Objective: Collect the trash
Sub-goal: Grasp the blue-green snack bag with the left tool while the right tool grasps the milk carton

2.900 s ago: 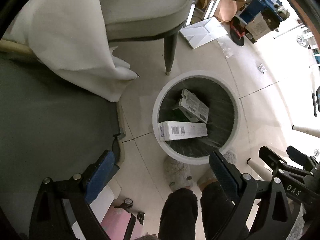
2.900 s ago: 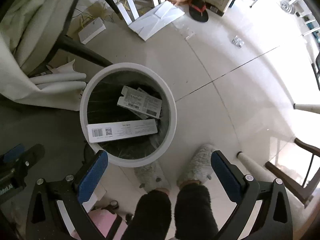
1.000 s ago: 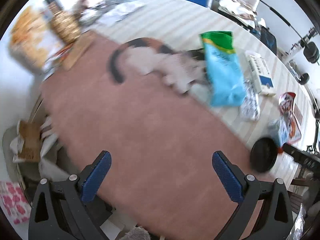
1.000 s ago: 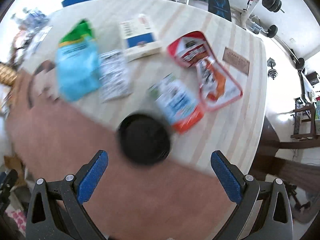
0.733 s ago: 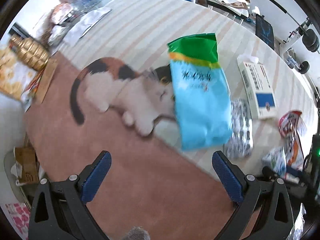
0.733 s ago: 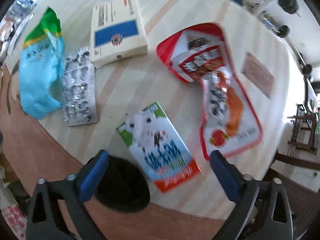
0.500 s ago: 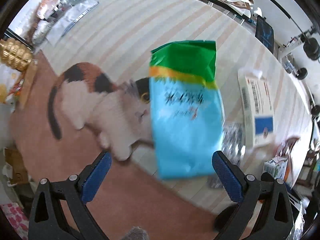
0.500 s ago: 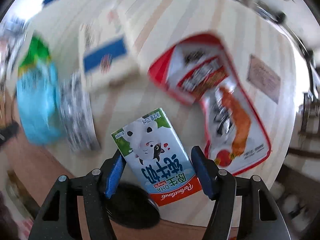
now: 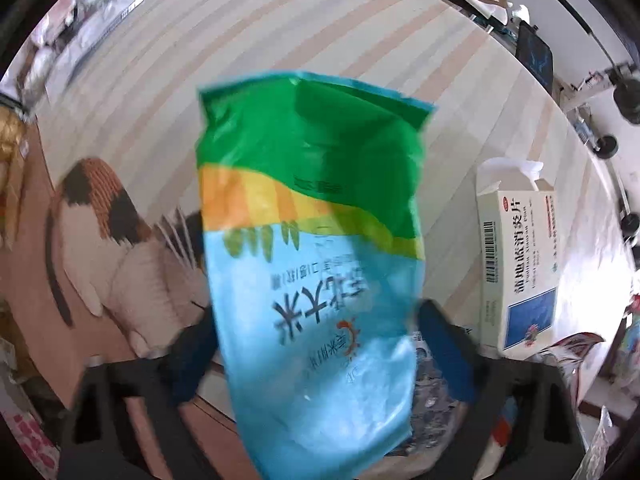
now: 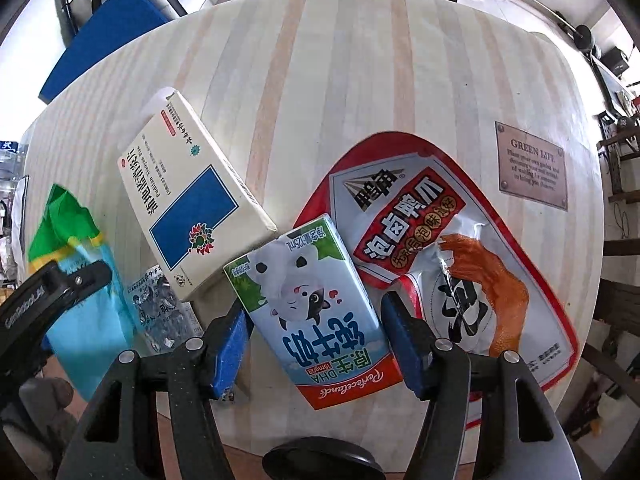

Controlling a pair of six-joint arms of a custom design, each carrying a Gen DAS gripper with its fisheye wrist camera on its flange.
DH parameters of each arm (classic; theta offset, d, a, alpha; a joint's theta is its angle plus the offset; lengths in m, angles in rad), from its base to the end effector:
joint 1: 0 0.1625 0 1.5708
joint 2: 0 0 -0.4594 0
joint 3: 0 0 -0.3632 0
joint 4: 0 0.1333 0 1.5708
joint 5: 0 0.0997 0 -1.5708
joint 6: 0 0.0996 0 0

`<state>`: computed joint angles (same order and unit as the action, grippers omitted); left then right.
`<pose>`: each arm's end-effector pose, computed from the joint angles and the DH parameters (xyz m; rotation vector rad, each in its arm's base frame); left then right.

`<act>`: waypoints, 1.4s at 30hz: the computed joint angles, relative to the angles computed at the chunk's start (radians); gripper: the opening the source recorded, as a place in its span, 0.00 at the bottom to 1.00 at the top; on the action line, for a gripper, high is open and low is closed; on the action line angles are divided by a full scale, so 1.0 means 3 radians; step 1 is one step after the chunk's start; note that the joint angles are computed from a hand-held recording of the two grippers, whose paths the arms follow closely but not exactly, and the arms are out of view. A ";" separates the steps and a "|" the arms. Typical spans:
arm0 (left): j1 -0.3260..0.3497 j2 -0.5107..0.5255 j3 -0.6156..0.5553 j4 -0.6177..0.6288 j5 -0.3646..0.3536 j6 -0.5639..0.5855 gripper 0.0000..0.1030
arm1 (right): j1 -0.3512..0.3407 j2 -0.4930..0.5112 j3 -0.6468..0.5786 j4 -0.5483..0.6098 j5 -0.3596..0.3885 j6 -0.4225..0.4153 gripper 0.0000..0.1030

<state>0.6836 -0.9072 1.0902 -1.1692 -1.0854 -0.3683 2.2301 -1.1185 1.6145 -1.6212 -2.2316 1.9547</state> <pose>-0.4095 -0.5655 0.3298 0.7909 2.2805 0.2362 0.4101 -0.4113 0.2889 -1.3363 -2.0840 0.6714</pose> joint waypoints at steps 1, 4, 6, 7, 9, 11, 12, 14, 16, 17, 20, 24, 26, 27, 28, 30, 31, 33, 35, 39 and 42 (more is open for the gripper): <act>-0.0007 -0.0010 0.0013 -0.0006 -0.0012 0.0022 0.64 | 0.0008 0.0027 -0.0048 0.0026 0.0000 -0.0005 0.64; -0.0002 -0.0066 0.0058 -0.0027 -0.0068 0.0091 0.50 | 0.0103 0.0082 -0.0070 0.0035 0.0016 0.0053 0.64; -0.0006 -0.0132 0.0109 -0.0039 -0.0073 0.0142 0.38 | 0.0127 0.0108 -0.0101 0.0027 0.0005 0.0044 0.63; -0.0010 -0.0176 0.0140 -0.0040 -0.0078 0.0167 0.29 | 0.0159 0.0122 -0.0131 0.0062 0.0004 0.0066 0.63; -0.0012 -0.0251 0.0177 -0.0054 -0.0081 0.0212 0.24 | 0.0196 0.0132 -0.0170 0.0100 -0.0007 0.0070 0.63; -0.0027 -0.0342 0.0215 -0.0112 -0.0061 0.0292 0.22 | 0.0235 0.0197 -0.0274 0.0158 -0.0024 0.0067 0.63; -0.0046 -0.0388 0.0238 -0.0134 -0.0038 0.0318 0.21 | 0.0258 0.0212 -0.0307 0.0198 -0.0032 0.0078 0.63; -0.0081 -0.0531 0.0291 -0.0151 -0.0012 0.0359 0.20 | 0.0333 0.0296 -0.0449 0.0334 -0.0047 0.0124 0.63; -0.0117 -0.0612 0.0289 -0.0155 0.0008 0.0390 0.20 | 0.0413 0.0372 -0.0555 0.0427 -0.0046 0.0177 0.63; -0.0134 -0.0662 0.0280 -0.0154 0.0020 0.0415 0.19 | 0.0434 0.0433 -0.0660 0.0479 -0.0052 0.0181 0.63; -0.0155 -0.0780 0.0235 -0.0143 0.0056 0.0462 0.19 | 0.0523 0.0556 -0.0850 0.0599 -0.0070 0.0202 0.62; -0.0142 -0.0885 0.0110 -0.0088 0.0083 0.0497 0.19 | 0.0655 0.0804 -0.1267 0.0841 -0.0104 0.0210 0.62; -0.0099 -0.0951 0.0033 -0.0027 0.0067 0.0515 0.19 | 0.0716 0.0900 -0.1415 0.0917 -0.0111 0.0217 0.62; -0.0077 -0.0977 0.0012 -0.0011 0.0074 0.0530 0.19 | 0.0749 0.0958 -0.1494 0.0942 -0.0118 0.0213 0.62; -0.0059 -0.1011 -0.0023 0.0027 0.0081 0.0542 0.19 | 0.0784 0.1028 -0.1589 0.0973 -0.0121 0.0205 0.62; -0.0028 -0.1089 -0.0075 0.0097 0.0079 0.0561 0.19 | 0.0843 0.1141 -0.1740 0.1026 -0.0119 0.0194 0.62; -0.0008 -0.1146 -0.0094 0.0147 0.0084 0.0566 0.19 | 0.0882 0.1226 -0.1853 0.1064 -0.0119 0.0191 0.62; 0.0014 -0.1248 -0.0198 0.0317 0.0083 0.0553 0.19 | 0.0950 0.1352 -0.2031 0.1134 -0.0110 0.0189 0.62; 0.0052 -0.1366 -0.0315 0.0513 0.0090 0.0532 0.19 | 0.1031 0.1522 -0.2260 0.1197 -0.0088 0.0174 0.62; 0.0159 -0.1558 -0.0542 0.0869 0.0151 0.0486 0.19 | 0.1167 0.2015 -0.2933 0.1341 -0.0026 0.0019 0.61; 0.0283 -0.1670 -0.0781 0.1148 0.0234 0.0479 0.19 | 0.1237 0.2436 -0.3478 0.1360 0.0046 -0.0189 0.61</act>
<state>0.7685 -1.4081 0.8559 -0.8247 -1.0151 -0.2245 2.6010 -0.3876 0.5710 -1.2133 -2.2178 1.8981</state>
